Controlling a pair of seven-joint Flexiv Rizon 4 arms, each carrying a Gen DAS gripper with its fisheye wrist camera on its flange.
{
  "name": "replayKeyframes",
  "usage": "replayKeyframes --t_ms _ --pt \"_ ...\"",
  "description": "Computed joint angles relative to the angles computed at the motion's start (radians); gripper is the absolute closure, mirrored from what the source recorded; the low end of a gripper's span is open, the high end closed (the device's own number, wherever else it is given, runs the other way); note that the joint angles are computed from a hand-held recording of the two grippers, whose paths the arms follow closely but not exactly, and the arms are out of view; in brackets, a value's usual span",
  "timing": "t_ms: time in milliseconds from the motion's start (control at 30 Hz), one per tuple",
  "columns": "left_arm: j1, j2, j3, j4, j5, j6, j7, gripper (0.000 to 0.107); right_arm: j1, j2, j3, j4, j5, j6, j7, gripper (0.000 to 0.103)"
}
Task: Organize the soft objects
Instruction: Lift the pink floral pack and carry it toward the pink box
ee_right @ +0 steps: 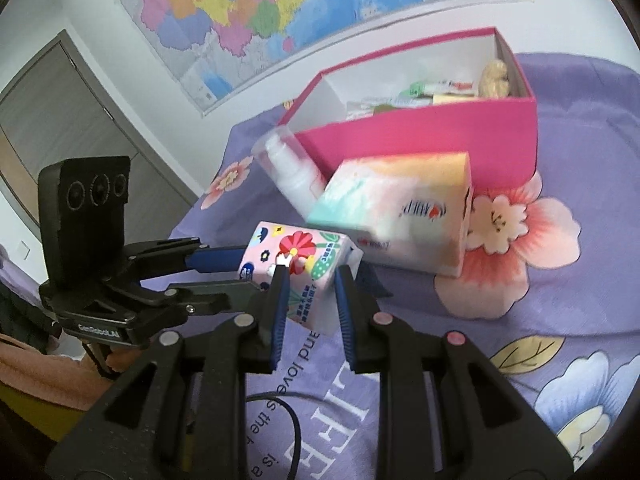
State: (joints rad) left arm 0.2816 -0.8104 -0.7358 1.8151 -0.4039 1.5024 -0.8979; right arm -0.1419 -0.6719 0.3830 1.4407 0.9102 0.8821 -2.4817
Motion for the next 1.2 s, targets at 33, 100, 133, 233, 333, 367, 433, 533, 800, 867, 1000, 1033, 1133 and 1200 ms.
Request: replayKeyframes --t_ms 33,100,133,233,333,367,433,533,800,867,1000,1033,1133,1200 --pt "-0.002 0.001 0.001 -0.005 0.003 0.003 0.002 0.060 -0.002 0.002 0.001 0.000 0.003 0.004 -0.005 0.076" --pt "-0.016 0.004 0.010 -0.018 0.006 0.005 0.000 0.060 -0.004 0.004 0.001 -0.005 0.008 0.008 -0.009 0.076" --pt "-0.020 0.004 0.014 -0.024 0.007 0.003 0.001 0.060 -0.004 0.005 0.001 -0.007 0.010 0.010 -0.011 0.076" --pt "-0.033 0.005 0.026 -0.042 0.010 0.005 0.004 0.060 -0.005 0.004 0.000 -0.017 0.014 0.016 -0.015 0.076" --pt "-0.048 0.001 0.038 -0.066 0.007 0.002 0.008 0.060 -0.002 0.003 0.002 -0.027 0.017 0.029 -0.018 0.076" --pt "-0.051 -0.001 0.038 -0.073 0.005 0.000 0.009 0.060 -0.001 0.002 0.002 -0.031 0.018 0.031 -0.018 0.076" --pt "-0.059 -0.003 0.042 -0.085 0.000 0.000 0.010 0.060 -0.007 0.002 0.005 -0.036 0.021 0.032 -0.023 0.076" --pt "-0.071 -0.007 0.051 -0.107 -0.004 0.000 0.014 0.060 -0.008 0.001 0.007 -0.046 0.026 0.037 -0.029 0.076" --pt "-0.098 -0.011 0.074 -0.151 -0.012 -0.001 0.025 0.060 -0.004 -0.013 0.008 -0.084 0.022 0.042 -0.024 0.076" --pt "-0.105 -0.012 0.082 -0.161 -0.015 -0.002 0.027 0.060 -0.005 -0.016 0.010 -0.093 0.021 0.044 -0.027 0.076" --pt "-0.120 -0.014 0.098 -0.183 -0.022 -0.007 0.031 0.060 0.001 -0.023 0.011 -0.108 0.015 0.052 -0.024 0.076" --pt "-0.125 -0.016 0.103 -0.191 -0.024 -0.010 0.032 0.060 0.002 -0.026 0.011 -0.114 0.012 0.053 -0.022 0.076" --pt "-0.145 -0.021 0.126 -0.218 -0.031 -0.019 0.031 0.060 0.011 -0.039 0.009 -0.139 -0.004 0.058 -0.017 0.076" --pt "-0.160 -0.026 0.144 -0.242 -0.038 -0.031 0.030 0.060 0.016 -0.052 0.010 -0.163 -0.016 0.058 -0.009 0.076"
